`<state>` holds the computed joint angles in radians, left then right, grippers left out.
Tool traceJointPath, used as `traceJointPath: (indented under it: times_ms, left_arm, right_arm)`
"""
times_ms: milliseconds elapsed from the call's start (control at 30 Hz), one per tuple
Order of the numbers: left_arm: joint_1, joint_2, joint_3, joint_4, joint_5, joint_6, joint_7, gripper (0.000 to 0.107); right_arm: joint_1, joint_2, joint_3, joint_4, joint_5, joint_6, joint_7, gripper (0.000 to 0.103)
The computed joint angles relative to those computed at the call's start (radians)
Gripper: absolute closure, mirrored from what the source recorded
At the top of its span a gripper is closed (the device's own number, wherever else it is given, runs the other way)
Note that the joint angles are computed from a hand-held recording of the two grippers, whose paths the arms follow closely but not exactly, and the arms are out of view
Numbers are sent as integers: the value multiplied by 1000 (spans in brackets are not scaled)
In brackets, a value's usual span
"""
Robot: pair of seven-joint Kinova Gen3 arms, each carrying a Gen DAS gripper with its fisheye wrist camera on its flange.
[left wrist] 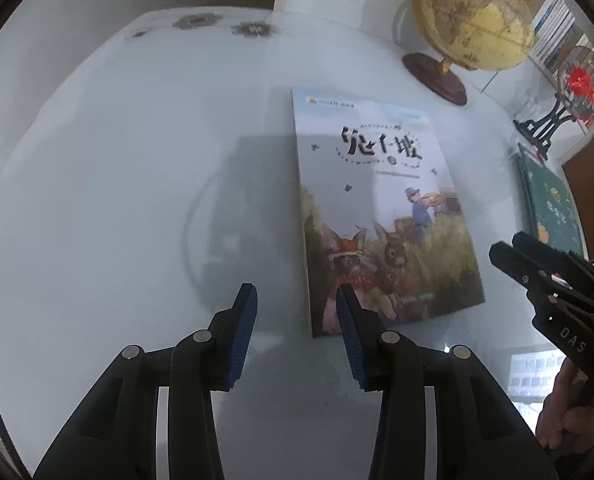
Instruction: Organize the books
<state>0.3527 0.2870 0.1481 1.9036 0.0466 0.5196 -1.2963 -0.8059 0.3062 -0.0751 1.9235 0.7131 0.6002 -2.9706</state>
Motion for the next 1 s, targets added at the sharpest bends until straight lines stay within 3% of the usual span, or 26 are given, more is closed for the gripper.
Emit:
traceJointPath:
  times_ms: [200, 267, 500, 600, 800, 1000]
  left_arm:
    - [17, -84, 39, -1, 25, 16, -32, 69]
    - [37, -89, 49, -18, 21, 23, -37, 69]
    - [148, -65, 107, -134, 19, 74, -47, 69]
    - [253, -26, 102, -209, -55, 104, 15, 68]
    - [402, 61, 103, -380, -122, 179, 82, 68]
    - [500, 175, 94, -570, -150, 260, 107, 61]
  right_arm:
    - [10, -93, -39, 43, -36, 48, -23, 57]
    - [0, -135, -58, 50, -28, 113, -61, 57]
    - [45, -323, -154, 131, -30, 295, -170, 56]
    - [81, -409, -194, 180, -49, 353, -186, 56]
    - [168, -598, -202, 298, -148, 385, -116, 56]
    - [246, -792, -108, 393, -218, 413, 47, 56]
